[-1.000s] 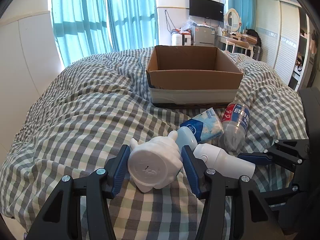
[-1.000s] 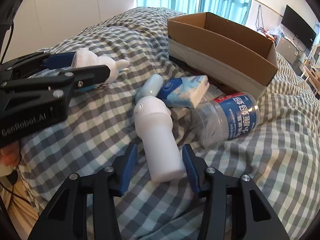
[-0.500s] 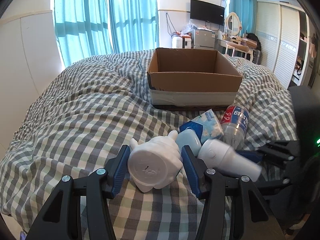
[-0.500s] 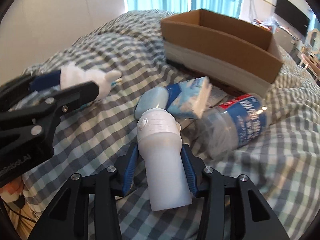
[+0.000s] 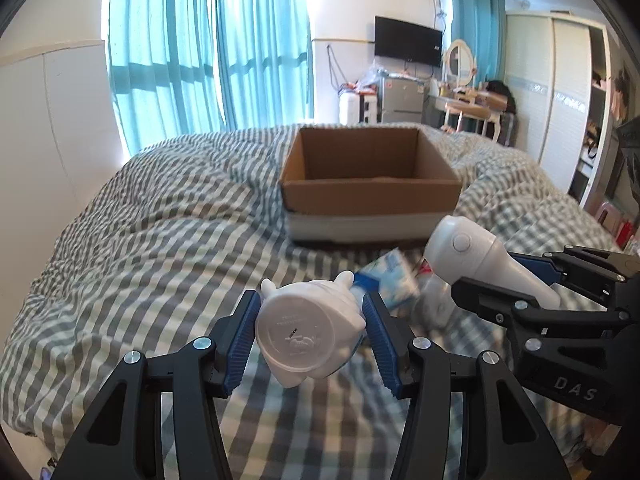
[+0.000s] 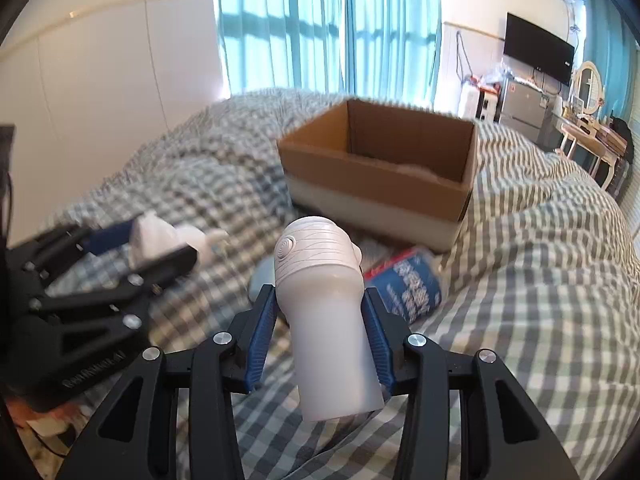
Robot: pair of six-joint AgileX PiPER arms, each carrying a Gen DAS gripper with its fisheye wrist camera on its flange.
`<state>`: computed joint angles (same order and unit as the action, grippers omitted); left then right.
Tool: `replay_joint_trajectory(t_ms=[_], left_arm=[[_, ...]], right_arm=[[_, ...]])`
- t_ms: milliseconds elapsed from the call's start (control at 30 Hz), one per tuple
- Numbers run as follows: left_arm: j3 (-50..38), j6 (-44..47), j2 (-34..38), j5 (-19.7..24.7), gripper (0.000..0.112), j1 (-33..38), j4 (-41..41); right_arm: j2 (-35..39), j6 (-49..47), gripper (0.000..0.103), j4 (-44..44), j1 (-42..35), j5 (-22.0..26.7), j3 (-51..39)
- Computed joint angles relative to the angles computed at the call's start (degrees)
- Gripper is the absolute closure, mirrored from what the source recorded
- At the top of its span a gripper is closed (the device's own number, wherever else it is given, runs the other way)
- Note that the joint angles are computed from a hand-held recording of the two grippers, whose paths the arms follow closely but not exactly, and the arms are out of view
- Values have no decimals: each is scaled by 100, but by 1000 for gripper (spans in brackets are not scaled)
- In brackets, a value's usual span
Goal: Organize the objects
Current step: 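Carry the figurine and hair dryer over the box with both grippers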
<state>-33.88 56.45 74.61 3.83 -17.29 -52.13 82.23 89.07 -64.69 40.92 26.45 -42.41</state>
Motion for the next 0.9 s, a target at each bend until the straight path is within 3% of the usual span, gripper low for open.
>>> replay_joint_trajectory(t_ms=[167,433,567,667,900], left_arm=[[-521,-74,83,454,58,228,4],[-2227,-1517,889,1021,58,383,1413],[-3181,-2075,1448,1222,58,353,1932],[-3922,-3018,1912,1281,58,260,2782],[-6009,-4483,3302,1900,58,70,4074]], right_arm=[[-35,-725,60,381,-195,177,-485],[305,-3347,60,2270,-1276,101,-1860],[652,-4245,60,2774,-1682,259,-2659],[973,-4952,60,3281,-2027,344,-3304],[2013,-6505,60,4559,-2858,432,-4870]])
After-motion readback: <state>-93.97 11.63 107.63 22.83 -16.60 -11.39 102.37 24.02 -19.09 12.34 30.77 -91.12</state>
